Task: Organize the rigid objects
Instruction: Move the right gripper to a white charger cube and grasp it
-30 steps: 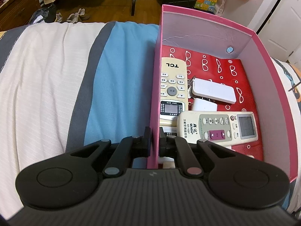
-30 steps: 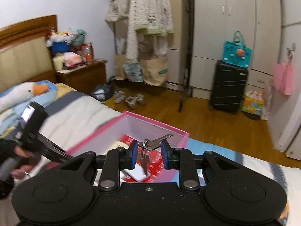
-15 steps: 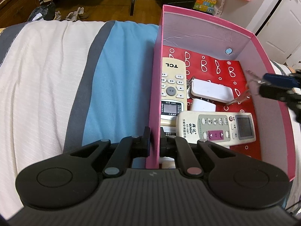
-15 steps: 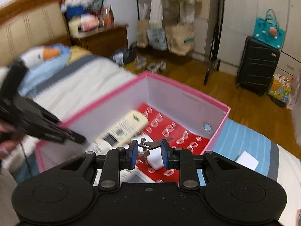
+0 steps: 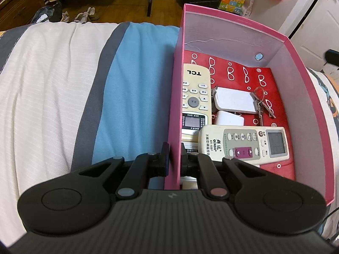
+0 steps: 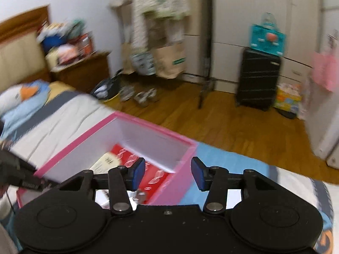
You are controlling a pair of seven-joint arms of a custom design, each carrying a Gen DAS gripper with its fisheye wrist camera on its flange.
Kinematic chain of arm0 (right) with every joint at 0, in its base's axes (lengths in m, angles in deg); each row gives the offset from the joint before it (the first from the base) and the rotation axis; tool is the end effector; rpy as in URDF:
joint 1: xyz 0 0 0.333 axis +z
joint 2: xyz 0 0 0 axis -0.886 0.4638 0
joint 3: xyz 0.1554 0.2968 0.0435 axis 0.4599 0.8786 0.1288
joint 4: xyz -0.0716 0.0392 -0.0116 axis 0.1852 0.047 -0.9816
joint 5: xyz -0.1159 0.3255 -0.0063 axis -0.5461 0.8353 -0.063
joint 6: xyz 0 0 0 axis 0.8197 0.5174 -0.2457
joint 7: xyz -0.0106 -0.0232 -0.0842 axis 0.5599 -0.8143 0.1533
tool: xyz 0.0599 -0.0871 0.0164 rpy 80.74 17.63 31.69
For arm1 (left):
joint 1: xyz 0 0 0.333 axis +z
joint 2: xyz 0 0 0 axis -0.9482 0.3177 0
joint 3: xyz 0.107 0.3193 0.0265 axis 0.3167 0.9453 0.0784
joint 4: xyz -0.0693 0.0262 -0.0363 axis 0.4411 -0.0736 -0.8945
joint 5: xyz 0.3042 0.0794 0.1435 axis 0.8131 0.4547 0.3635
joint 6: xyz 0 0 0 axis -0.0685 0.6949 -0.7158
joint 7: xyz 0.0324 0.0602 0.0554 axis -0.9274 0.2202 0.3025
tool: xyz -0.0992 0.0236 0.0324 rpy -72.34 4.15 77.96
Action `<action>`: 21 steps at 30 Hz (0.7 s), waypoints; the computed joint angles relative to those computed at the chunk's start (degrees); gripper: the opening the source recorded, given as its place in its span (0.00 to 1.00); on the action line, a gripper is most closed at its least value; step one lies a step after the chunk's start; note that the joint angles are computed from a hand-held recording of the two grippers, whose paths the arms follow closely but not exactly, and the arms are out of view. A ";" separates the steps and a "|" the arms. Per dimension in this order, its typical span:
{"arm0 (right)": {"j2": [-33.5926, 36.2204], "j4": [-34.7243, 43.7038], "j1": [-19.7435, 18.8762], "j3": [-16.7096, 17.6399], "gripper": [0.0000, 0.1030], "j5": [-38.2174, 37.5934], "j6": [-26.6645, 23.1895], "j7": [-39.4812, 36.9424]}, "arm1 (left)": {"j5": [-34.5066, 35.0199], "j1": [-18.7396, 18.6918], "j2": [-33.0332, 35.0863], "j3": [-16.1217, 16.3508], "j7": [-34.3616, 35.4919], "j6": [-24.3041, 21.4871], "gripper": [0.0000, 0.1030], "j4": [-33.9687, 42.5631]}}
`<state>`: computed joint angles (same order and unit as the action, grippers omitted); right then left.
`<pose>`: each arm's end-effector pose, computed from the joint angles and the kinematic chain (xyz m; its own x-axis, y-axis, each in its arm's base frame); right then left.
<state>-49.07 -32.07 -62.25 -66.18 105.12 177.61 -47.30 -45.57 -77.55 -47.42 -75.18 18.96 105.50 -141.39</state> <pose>0.6935 0.1033 0.4088 0.4131 -0.9088 -0.0594 -0.6111 -0.2283 -0.7579 0.6684 -0.1914 0.3208 0.0036 -0.9806 0.1958 -0.8972 -0.0896 -0.4325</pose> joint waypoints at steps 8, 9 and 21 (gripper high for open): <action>0.44 4.38 -1.28 -9.36 0.54 -1.12 -18.71 19.35 | 0.48 -0.45 0.34 0.41 -0.37 -1.27 0.07 0.98; 1.10 4.91 -1.97 -9.60 0.54 -0.50 -20.66 21.49 | 0.11 -0.08 0.41 0.02 -0.23 -1.46 0.08 1.09; 11.65 11.67 -6.46 -9.33 0.54 4.07 -29.85 37.48 | -1.66 0.39 0.73 -0.59 0.33 -2.12 0.08 1.59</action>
